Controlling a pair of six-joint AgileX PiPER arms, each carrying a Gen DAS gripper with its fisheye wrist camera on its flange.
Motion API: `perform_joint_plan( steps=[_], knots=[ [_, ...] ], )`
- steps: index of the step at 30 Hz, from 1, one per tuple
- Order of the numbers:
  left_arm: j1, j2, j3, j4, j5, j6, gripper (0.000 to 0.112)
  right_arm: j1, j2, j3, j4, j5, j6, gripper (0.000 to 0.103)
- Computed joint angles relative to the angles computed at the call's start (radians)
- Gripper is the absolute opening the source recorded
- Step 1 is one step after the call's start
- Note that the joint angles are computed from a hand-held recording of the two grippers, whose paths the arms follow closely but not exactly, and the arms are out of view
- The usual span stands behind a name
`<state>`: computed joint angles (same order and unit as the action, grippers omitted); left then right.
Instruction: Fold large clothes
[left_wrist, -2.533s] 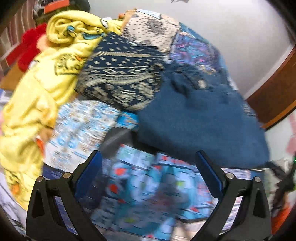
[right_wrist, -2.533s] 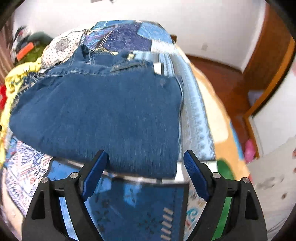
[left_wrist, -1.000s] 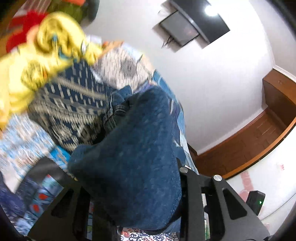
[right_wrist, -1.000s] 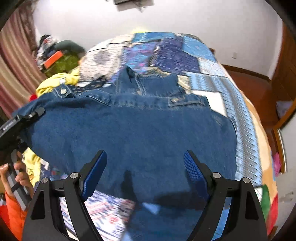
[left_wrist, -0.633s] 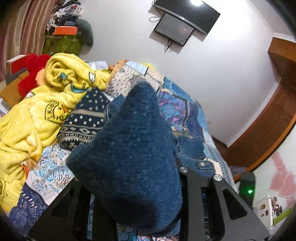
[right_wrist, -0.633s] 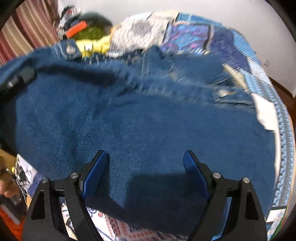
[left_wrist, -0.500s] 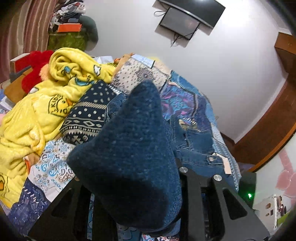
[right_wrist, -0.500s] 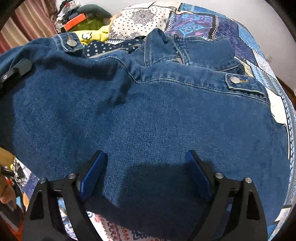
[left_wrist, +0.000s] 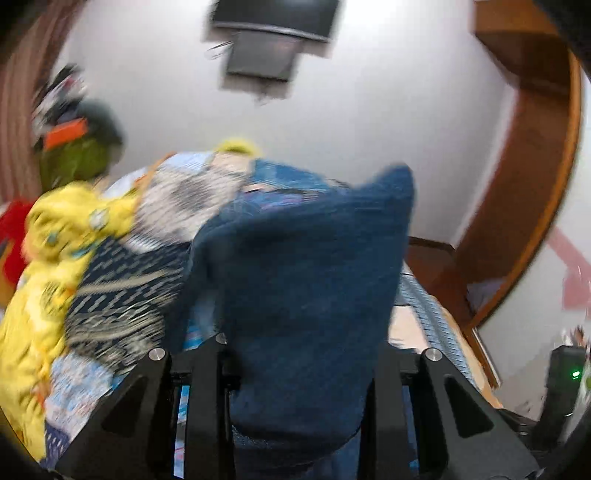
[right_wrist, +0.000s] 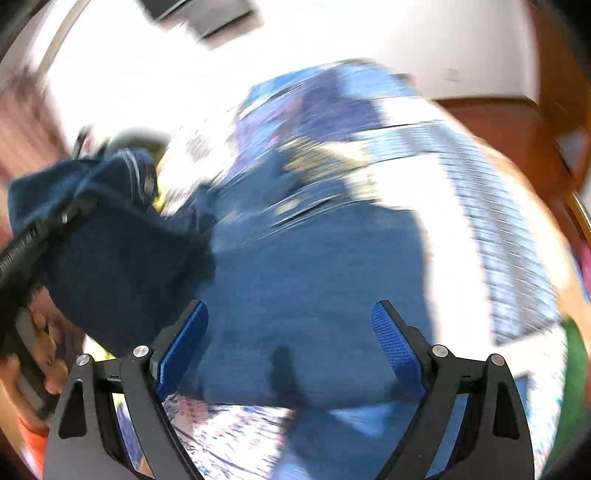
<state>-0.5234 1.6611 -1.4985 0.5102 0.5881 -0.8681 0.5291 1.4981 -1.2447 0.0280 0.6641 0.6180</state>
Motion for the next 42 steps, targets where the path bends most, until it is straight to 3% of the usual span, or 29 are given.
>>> perform_joint_plan(
  steps=[5,8,11,13,15,16,19,21,26,31,34,39,42],
  knots=[
    [-0.242,0.272,-0.285,0.131,0.174,0.084,0.028,-0.138,-0.186,0.151,-0.123,0.077,0.095,0.089],
    [-0.315,0.351,-0.315,0.093,0.193,0.196,0.028,-0.242,-0.245,0.209,-0.067,0.099,0.014,0.089],
    [-0.35,0.401,-0.317,-0.039,0.216,0.368,0.028,-0.29,-0.31,0.262,-0.071,0.126,-0.004,0.089],
    [-0.379,0.417,-0.303,-0.02,0.247,0.403,0.032,-0.288,-0.333,0.276,-0.085,0.144,0.007,0.089],
    [-0.394,0.402,-0.274,0.008,0.257,0.41,0.037,-0.307,-0.35,0.293,-0.066,0.145,-0.018,0.089],
    [-0.387,0.384,-0.26,-0.029,0.257,0.444,0.048,-0.311,-0.356,0.299,-0.059,0.147,-0.025,0.089],
    [-0.334,0.306,-0.202,-0.258,0.228,0.588,0.073,-0.305,-0.348,0.292,-0.06,0.147,-0.031,0.089],
    [-0.321,0.246,-0.149,-0.33,0.21,0.606,0.076,-0.289,-0.355,0.28,-0.07,0.156,-0.027,0.089],
    [-0.307,0.093,-0.025,-0.303,0.218,0.514,0.079,-0.231,-0.359,0.237,-0.105,0.168,-0.016,0.089],
    [-0.278,-0.052,0.101,-0.109,0.209,0.351,0.097,-0.111,-0.286,0.144,-0.17,0.161,0.014,0.089],
    [-0.237,-0.085,0.145,-0.025,0.221,0.278,0.099,-0.047,-0.233,0.107,-0.196,0.141,0.016,0.089],
    [-0.113,-0.064,0.18,-0.153,0.231,0.321,0.099,-0.025,-0.118,0.076,-0.139,0.103,-0.065,0.089],
    [-0.034,-0.067,0.251,-0.326,0.15,0.42,0.099,-0.042,-0.097,0.111,-0.117,0.096,-0.071,0.089]
  ],
)
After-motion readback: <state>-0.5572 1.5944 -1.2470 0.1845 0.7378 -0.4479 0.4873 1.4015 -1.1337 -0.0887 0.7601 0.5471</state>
